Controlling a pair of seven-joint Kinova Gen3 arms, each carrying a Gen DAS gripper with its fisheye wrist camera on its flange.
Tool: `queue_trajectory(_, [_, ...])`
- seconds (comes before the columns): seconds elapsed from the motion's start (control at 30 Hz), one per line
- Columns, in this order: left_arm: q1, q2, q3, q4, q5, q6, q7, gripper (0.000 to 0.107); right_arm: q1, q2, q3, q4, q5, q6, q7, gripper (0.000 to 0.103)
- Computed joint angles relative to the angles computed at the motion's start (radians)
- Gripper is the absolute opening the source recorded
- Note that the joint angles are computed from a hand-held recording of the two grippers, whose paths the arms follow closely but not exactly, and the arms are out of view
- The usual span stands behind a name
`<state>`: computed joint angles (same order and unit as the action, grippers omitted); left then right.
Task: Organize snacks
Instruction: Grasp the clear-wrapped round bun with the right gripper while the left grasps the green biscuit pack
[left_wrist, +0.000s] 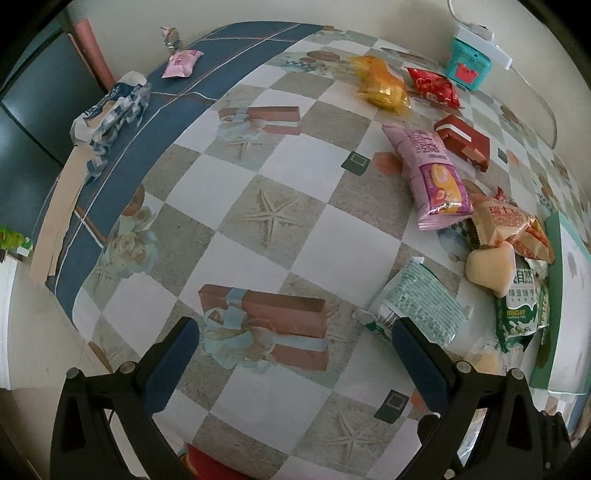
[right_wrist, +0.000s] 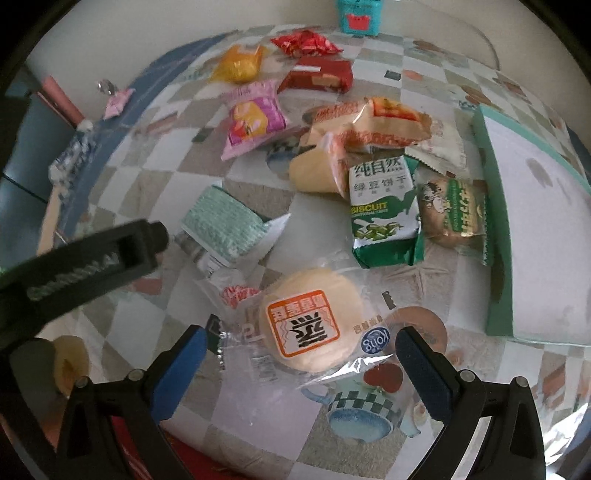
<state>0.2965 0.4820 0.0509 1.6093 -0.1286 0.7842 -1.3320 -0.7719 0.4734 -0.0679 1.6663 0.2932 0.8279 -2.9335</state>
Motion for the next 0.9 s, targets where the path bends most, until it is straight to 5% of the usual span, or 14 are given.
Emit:
queue_trajectory(0.2, [0.007,0.006,-0.001,-0.006,-0.009,0.004,0.000,0.103,0.056,0.022,0.002,0.015,-0.066,-0.040,0.008,0.103])
queue_trajectory(0.9, [0.081,0.098,0.040,-0.128,0.009,0.083,-0.193,0.103,0.036,0.002,0.051,0.063,0.000,-0.047,-0.115,0.102])
